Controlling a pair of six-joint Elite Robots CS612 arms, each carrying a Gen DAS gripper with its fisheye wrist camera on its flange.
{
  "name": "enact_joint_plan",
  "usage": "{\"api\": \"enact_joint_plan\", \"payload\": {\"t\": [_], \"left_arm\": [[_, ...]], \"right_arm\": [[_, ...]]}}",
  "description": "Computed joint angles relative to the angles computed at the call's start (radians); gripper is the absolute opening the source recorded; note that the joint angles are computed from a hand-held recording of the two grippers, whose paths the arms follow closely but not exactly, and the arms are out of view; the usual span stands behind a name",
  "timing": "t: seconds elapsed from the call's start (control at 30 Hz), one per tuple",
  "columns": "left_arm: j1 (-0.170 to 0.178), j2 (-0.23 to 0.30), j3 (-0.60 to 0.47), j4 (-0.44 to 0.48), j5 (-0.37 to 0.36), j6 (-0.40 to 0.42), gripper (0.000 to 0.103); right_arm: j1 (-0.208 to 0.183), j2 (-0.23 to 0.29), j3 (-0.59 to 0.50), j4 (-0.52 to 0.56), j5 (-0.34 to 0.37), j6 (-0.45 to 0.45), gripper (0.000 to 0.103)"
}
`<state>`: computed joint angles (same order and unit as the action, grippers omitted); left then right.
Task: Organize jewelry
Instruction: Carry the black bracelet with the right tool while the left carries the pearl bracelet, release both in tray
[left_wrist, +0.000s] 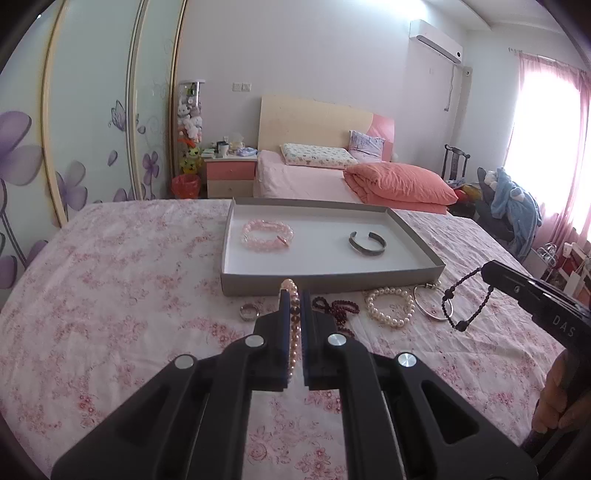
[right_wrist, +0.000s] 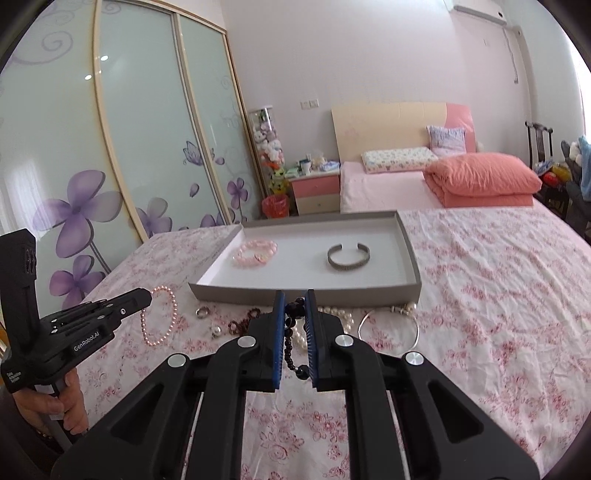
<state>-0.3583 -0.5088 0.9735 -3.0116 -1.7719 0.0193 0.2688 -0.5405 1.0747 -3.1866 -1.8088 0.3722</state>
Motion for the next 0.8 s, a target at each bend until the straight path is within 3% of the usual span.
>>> {"api": "enact_joint_plan", "payload": {"t": [0.4,0.8], "left_arm": [[-0.026,0.004,-0.019,-0.056,0.109,0.049,0.006],[-0.039,0.052,-0.136,-0.036,0.162,0.055,0.006]], "right_arm": [[0.008,0.028,-0.060,-0.031,-0.070,-0.085,0.012],[-0.002,0.061,-0.146,-0.051,-0.100,-0.136,0.012]]}}
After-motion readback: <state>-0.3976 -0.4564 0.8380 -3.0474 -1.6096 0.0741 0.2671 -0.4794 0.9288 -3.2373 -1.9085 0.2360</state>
